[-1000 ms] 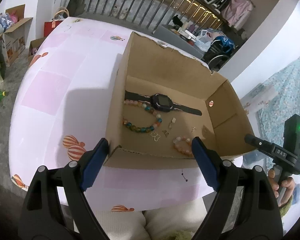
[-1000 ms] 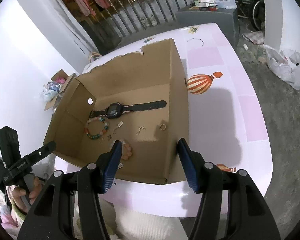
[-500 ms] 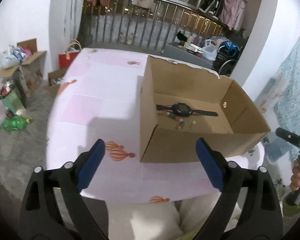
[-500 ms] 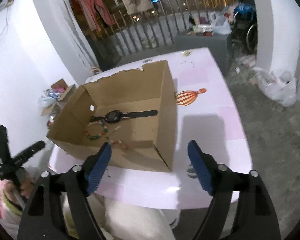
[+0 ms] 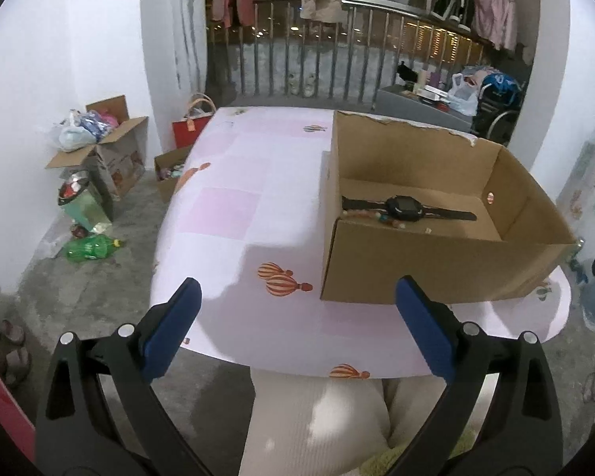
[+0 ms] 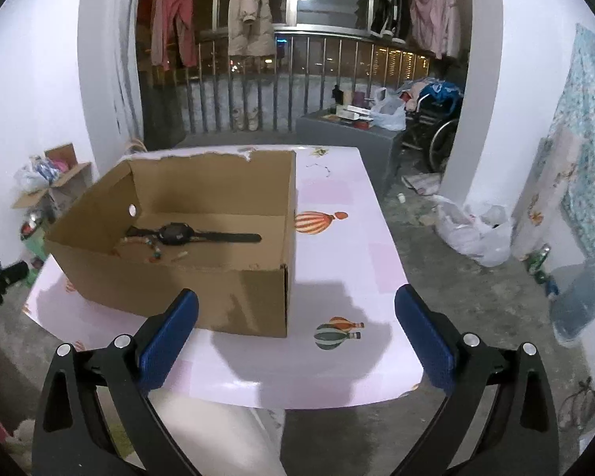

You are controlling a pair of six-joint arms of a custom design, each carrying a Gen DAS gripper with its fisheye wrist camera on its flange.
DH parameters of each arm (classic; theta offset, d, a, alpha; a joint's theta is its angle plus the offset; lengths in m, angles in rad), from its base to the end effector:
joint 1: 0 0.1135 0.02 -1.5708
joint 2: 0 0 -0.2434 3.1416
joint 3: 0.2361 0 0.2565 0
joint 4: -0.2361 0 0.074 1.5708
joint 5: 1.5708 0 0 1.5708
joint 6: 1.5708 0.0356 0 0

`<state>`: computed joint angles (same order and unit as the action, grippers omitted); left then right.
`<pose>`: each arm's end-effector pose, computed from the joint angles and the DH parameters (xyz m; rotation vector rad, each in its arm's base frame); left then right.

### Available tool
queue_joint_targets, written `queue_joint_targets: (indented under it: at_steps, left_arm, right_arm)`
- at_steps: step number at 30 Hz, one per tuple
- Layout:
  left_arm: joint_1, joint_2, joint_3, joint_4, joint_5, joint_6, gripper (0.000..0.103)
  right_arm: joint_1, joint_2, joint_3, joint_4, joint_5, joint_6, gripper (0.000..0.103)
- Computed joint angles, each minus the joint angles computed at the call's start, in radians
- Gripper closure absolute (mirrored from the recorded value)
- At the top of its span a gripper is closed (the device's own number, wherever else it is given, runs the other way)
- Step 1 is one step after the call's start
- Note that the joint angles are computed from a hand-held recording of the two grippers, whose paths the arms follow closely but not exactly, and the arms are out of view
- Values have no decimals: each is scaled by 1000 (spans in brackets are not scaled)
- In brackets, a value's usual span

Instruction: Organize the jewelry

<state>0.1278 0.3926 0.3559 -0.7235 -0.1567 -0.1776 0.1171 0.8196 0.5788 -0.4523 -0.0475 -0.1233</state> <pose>0.1239 0.0215 0.1822 -0.4307 2.2844 0.1575 0.1931 0.0244 0.2202 -0.2964 2.2440 0.0505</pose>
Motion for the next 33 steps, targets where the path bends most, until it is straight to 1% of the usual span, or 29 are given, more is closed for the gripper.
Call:
queue_joint_targets:
  at_steps: [3,7,10,11,13,15,17,22,28,33]
  left_arm:
    - [-55,-3,9,-20,-72,-26,8]
    - [-94,48,32,-34,-112,-37,8]
    - [-149,92,46,-40,-176,-48,8]
    - [-159,100,51,-42,-181,-46,8]
    - [-170,129,63,-42,-180,-57,8]
    - [-162,154,75,-50,-159,-67,8]
    - [-150,170,83,-55,-139,-75,8]
    - [-143,233,111,-71,-142,-103,8]
    - [-103,275,153,-90,-114,-95,8]
    - [-92,296,184,-107,-115,-94,8]
  right_arm:
    - [25,2,-9,-6,40,17,7]
    - [46,0,-14,-19,68,38,7]
    - [36,20,3,-31,56,49,7]
    - [33,33,13,-36,50,57,7]
    - [21,63,39,-57,37,75,7]
    - [7,85,60,-77,21,91,7]
    - [0,100,76,-90,20,100,7]
    - [26,133,104,-109,47,116,7]
    - [48,167,143,-138,49,138,6]
    - [71,191,175,-162,56,154,7]
